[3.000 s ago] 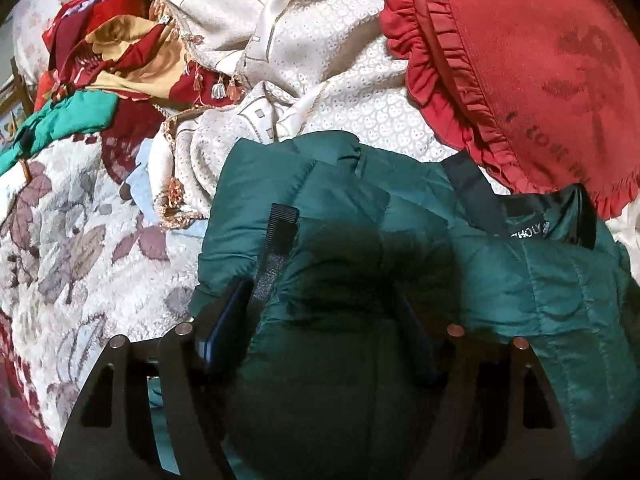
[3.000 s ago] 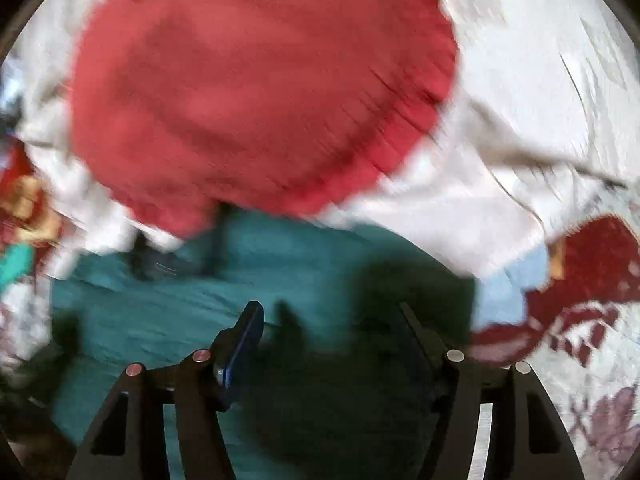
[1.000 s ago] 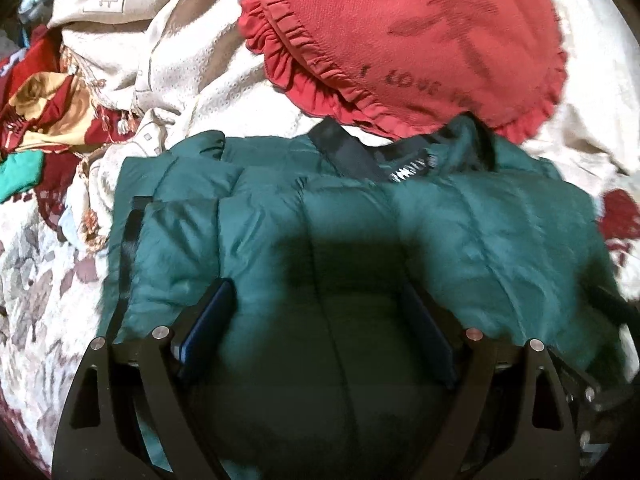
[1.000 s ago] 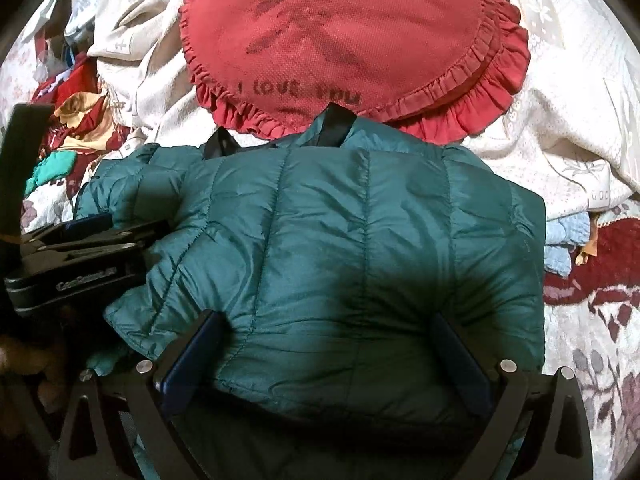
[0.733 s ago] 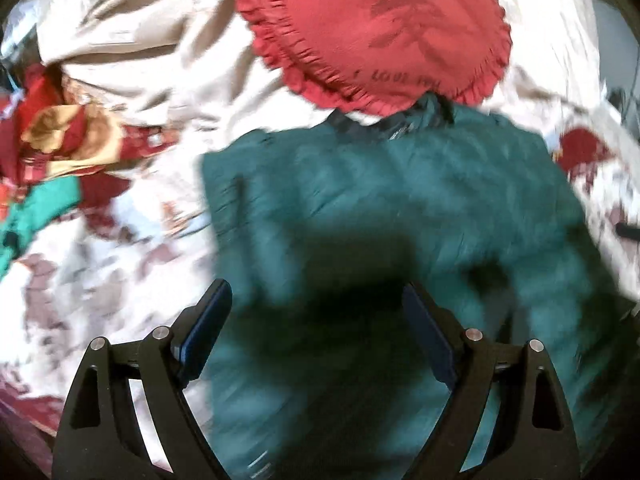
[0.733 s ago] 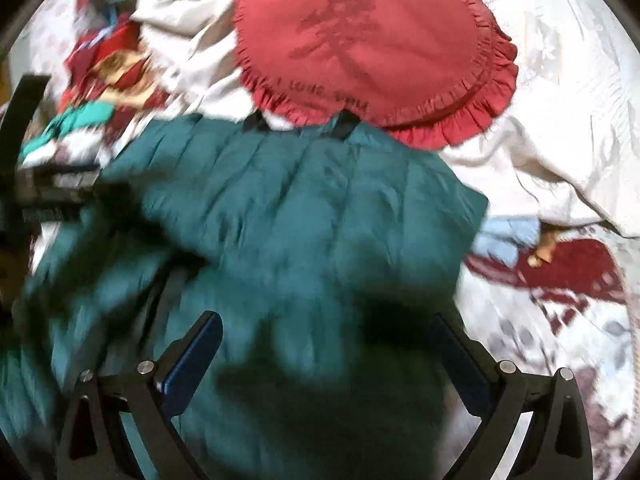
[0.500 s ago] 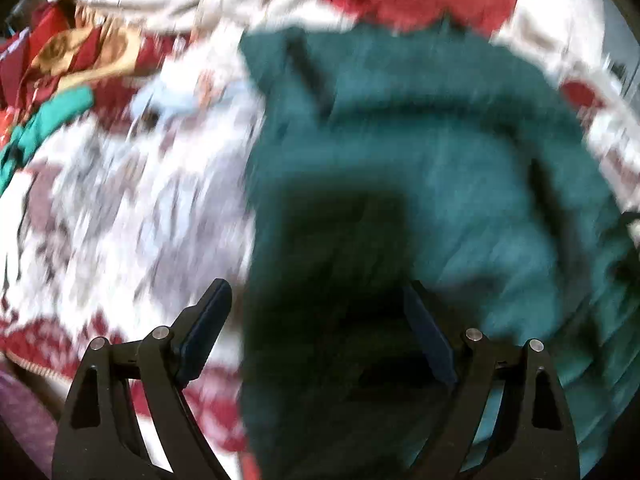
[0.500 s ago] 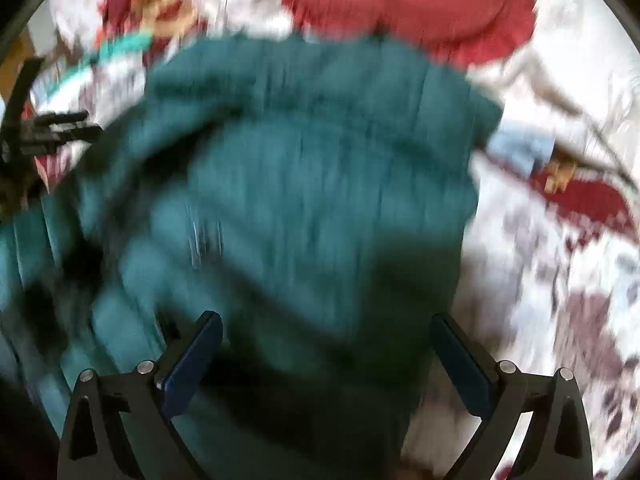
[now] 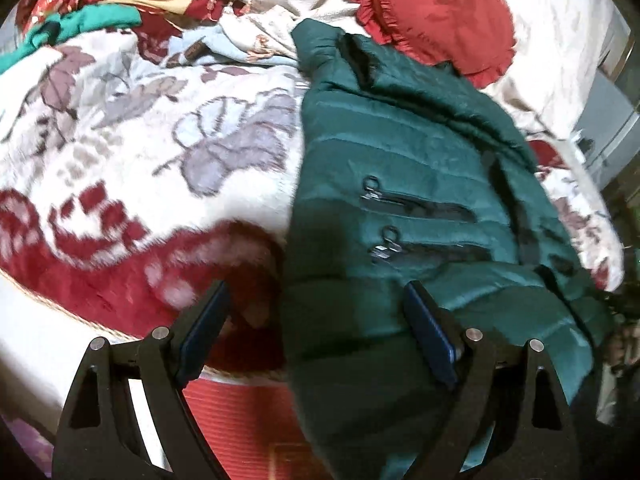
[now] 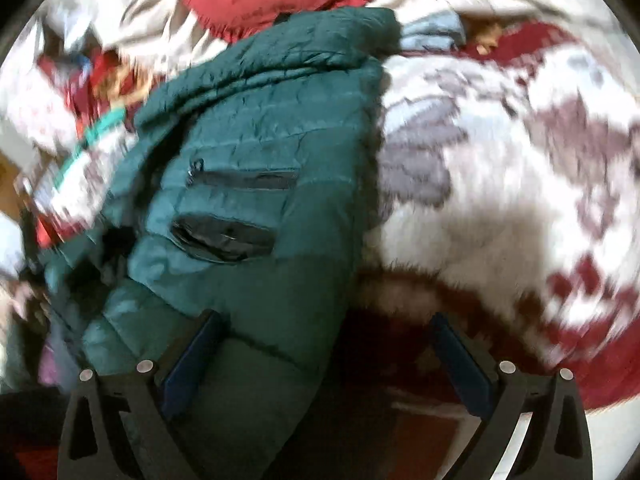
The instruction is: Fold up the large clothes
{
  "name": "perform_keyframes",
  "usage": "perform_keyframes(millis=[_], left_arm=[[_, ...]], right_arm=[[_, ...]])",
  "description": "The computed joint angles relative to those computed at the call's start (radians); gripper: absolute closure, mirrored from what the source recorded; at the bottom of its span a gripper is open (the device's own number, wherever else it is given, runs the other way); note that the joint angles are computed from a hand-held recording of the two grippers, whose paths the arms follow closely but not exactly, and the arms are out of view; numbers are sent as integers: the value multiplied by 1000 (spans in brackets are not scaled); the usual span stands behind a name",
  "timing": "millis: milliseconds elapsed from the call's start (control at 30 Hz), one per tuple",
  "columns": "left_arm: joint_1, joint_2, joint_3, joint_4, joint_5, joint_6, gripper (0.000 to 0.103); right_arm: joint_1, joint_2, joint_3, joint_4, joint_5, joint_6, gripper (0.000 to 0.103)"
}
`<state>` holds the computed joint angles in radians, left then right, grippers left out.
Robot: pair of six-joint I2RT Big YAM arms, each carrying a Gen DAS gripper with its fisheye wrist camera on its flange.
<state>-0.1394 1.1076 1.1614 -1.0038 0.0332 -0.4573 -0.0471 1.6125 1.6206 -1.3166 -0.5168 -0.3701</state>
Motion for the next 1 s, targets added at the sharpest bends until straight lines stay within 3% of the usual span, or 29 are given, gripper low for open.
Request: perform_keyframes(millis=[100, 167, 267, 400, 467, 600, 700, 767, 833, 900, 967, 1000], left_arm=[[-4, -22, -18, 29, 24, 1, 16], [-2, -42, -33, 37, 22, -17, 16], [22, -68, -62, 45, 54, -55, 16], [48, -93, -112, 97, 207, -109, 16], [66, -100, -132, 120, 265, -150, 16], [106, -118, -180, 185, 390, -242, 16], [148, -127, -258, 334, 580, -401, 16], [161, -121, -283, 401, 638, -478, 16], [151, -122, -282, 428, 634, -501, 16], [135, -126, -264, 418, 592, -486, 26], [95, -125, -210, 334, 469, -402, 50], [75, -128, -189, 304, 410, -359, 57]], right_arm=[[-12, 3, -10, -45, -109, 7, 1], [7, -11, -26, -64, -172, -33, 1], [39, -66, -81, 14, -136, -70, 3], [57, -97, -115, 74, -142, -88, 4], [54, -93, -114, 76, -153, -87, 12], [36, -101, -135, 108, -180, -71, 16], [40, -110, -145, 120, -160, -70, 17], [53, -114, -146, 124, -125, -77, 17], [59, -115, -145, 122, -103, -90, 17], [62, -116, -147, 126, -93, -91, 17], [63, -118, -149, 131, -88, -89, 17], [63, -119, -151, 134, -87, -87, 17]])
